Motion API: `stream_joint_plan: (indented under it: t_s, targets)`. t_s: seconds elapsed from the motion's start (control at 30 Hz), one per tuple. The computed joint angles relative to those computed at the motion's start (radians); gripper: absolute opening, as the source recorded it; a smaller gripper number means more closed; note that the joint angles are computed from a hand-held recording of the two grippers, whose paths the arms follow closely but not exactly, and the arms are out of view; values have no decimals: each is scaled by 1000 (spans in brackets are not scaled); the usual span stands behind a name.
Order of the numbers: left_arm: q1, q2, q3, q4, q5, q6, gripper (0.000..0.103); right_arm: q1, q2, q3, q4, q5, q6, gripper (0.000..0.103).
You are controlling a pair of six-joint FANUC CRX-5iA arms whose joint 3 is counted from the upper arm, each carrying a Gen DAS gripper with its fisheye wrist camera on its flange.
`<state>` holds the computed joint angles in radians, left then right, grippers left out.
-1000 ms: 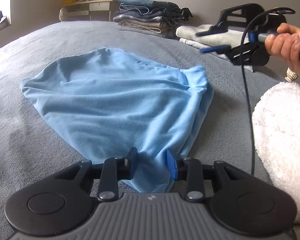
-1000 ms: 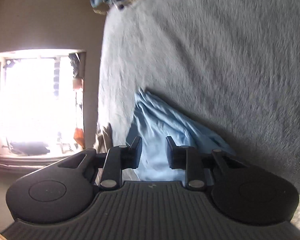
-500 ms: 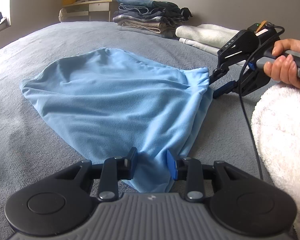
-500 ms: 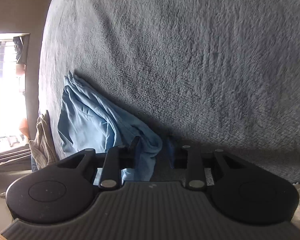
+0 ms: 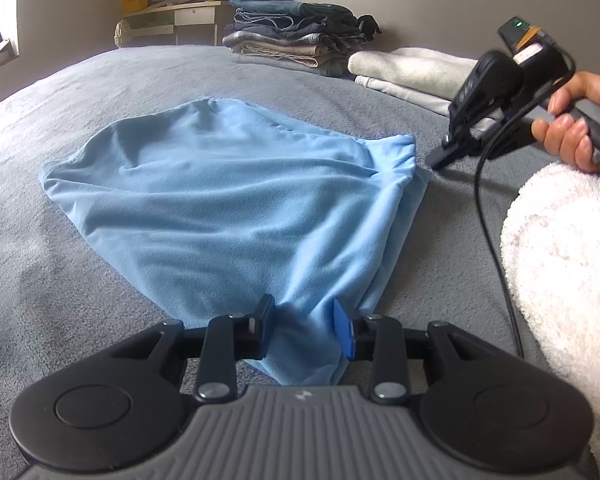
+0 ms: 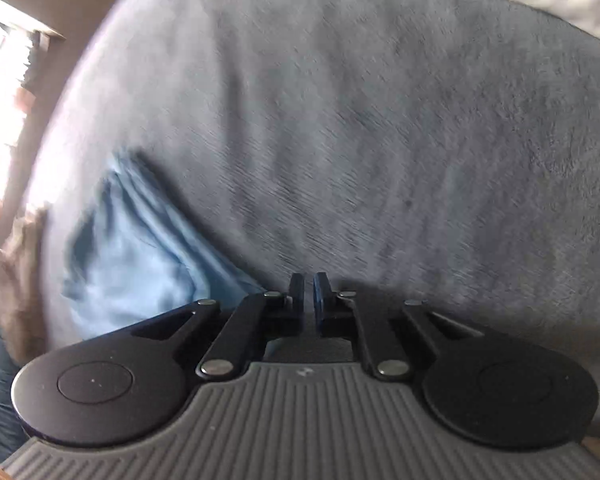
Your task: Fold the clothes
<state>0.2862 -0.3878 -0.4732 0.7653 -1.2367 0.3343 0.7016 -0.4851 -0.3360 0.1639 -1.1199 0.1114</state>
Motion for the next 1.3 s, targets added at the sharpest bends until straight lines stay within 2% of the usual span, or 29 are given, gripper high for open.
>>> stream_joint_plan:
  t_s: [0.07, 0.13, 0.17, 0.2, 0.23, 0.33, 0.37, 0.4, 0.47, 0.5, 0.53, 0.6, 0.7, 0.8, 0.9, 0.97, 1.13, 1.3]
  targets:
    - [-1, -4, -3, 0, 4, -6, 35, 11, -38, -28, 15, 78, 0, 6]
    - [-4, -7, -4, -2, 9, -9, 35, -10, -30, -6, -41, 121, 78, 10]
    - [-5, -8, -4, -2, 10, -10, 35, -21, -13, 15, -73, 125, 120, 15]
    - [-5, -9, -5, -2, 11, -10, 35, -29, 10, 40, -93, 117, 154, 27]
    - [-5, -11, -6, -2, 12, -10, 35, -24, 26, 56, -98, 103, 183, 32]
    - [-5, -15, -10, 1, 16, -2, 35, -1, 79, 98, -95, 59, 255, 32]
    - [-4, -17, -12, 3, 17, -1, 35, 2, 93, 105, -95, 50, 282, 32]
    - [-3, -19, -15, 4, 18, -3, 35, 5, 107, 112, -96, 41, 308, 27]
    - [-1, -23, -19, 7, 19, -12, 32, 17, 114, 116, -81, 8, 343, 7]
    - [-1, -25, -22, 10, 20, -19, 29, 26, 107, 113, -67, -13, 352, 4]
    - [1, -31, -29, 19, 24, -31, 25, 33, 105, 107, -51, -17, 346, 3]
    - [12, -47, -57, 60, 35, -55, 10, 40, 97, 99, -40, -17, 338, 3]
    - [23, -58, -79, 93, 41, -85, 2, 43, 89, 94, -39, -28, 340, 2]
    - [30, -65, -87, 100, 31, -131, 1, 39, 77, 89, -50, -31, 336, 2]
    - [60, -71, -84, 121, -39, -188, 1, 57, 67, 97, -40, -44, 341, 2]
    - [71, -80, -84, 110, -58, -219, 1, 67, 63, 100, -33, -56, 344, 2]
    - [80, -70, -77, 81, -74, -221, 1, 44, 70, 101, -70, -77, 343, 2]
    - [71, -56, -68, 56, -73, -198, 3, 63, 82, 94, -36, -86, 335, 3]
